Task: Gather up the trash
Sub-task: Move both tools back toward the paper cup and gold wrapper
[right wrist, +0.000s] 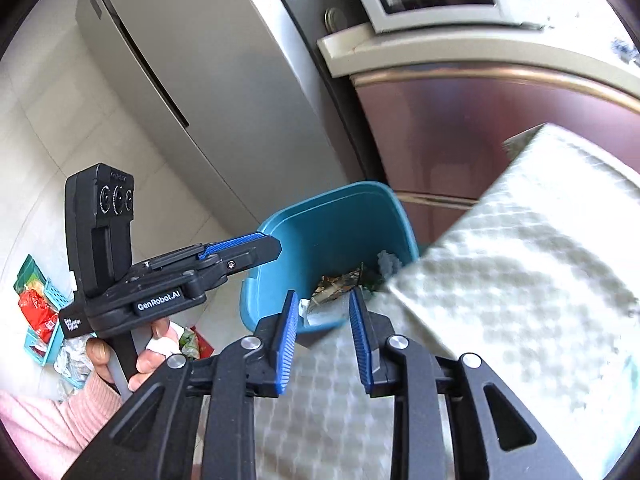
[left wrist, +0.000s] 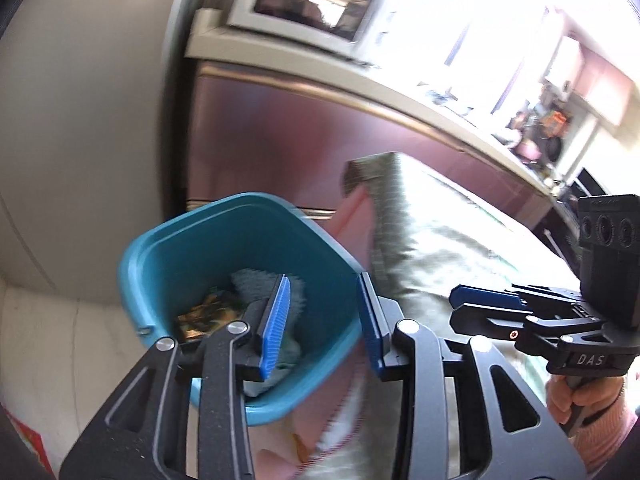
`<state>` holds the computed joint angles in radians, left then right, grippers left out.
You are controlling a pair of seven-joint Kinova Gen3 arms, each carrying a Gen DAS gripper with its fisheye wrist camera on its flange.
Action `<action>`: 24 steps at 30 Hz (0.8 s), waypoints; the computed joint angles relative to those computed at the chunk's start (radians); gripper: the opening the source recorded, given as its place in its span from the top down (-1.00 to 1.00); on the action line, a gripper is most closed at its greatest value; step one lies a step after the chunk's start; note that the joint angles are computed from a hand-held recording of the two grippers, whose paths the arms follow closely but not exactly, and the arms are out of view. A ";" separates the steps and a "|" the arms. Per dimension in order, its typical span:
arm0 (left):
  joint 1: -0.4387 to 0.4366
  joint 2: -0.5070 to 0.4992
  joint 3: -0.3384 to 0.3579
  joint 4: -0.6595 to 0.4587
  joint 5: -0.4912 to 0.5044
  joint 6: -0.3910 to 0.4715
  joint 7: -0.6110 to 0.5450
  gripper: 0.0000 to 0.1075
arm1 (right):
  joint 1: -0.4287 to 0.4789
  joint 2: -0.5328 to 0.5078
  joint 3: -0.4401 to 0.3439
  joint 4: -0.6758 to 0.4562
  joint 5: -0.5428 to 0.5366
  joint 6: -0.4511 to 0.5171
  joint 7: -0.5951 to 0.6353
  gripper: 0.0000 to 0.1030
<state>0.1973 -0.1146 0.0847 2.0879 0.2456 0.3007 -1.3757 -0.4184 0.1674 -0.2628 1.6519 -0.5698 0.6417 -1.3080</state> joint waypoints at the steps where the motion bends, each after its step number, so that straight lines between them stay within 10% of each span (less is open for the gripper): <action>1: 0.017 -0.002 -0.001 -0.003 0.017 -0.009 -0.017 0.33 | 0.008 -0.025 0.002 0.021 -0.005 -0.006 0.009 0.45; 13: 0.165 0.118 0.080 -0.166 0.215 -0.008 -0.244 0.29 | 0.069 -0.402 0.182 0.336 -0.024 -0.055 -0.022 0.38; 24: 0.353 0.365 0.171 -0.496 -0.063 0.105 -0.066 0.26 | 0.202 -0.681 0.381 0.522 0.143 0.003 -0.197 0.36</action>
<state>0.5502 0.2509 0.2553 1.5914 0.1828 0.4059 -1.4421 -0.2160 -0.5135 0.1182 2.1743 -0.4263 0.6444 -1.5052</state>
